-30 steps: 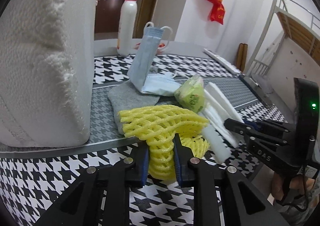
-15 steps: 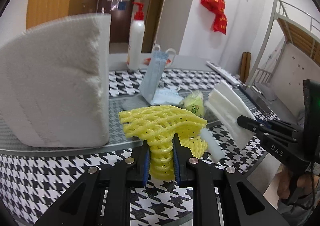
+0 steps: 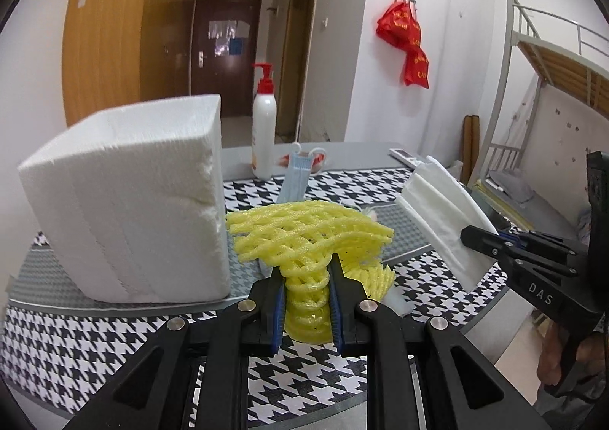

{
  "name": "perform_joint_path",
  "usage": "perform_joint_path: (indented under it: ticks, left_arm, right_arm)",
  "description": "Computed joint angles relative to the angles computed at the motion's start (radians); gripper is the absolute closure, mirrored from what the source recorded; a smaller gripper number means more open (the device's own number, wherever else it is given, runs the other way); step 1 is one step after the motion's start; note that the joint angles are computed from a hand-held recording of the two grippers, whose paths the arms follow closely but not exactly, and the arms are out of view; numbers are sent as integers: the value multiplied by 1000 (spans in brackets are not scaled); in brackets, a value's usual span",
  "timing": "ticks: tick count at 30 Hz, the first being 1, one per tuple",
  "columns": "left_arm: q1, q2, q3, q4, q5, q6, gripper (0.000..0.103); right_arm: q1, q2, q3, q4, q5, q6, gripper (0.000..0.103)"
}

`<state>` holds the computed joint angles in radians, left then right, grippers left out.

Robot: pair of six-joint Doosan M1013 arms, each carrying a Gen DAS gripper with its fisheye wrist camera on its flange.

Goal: Organize soft objects
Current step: 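Lift yellow net with left tool while right tool carries paper towels toward foam box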

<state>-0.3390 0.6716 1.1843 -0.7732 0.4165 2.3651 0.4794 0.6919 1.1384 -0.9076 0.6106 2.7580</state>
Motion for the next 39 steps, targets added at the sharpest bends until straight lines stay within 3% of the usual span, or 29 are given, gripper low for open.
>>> perform_joint_path:
  ticks: [25,39]
  left_arm:
    - [-7,-2,-56,31,-72,2,82]
    - [-7,-19,-53,-96,-156,126,82]
  right_arm:
    - [-15,-17,-15,-151,-88,110,92]
    - [-14,-19,-26,-232,-116,152,92]
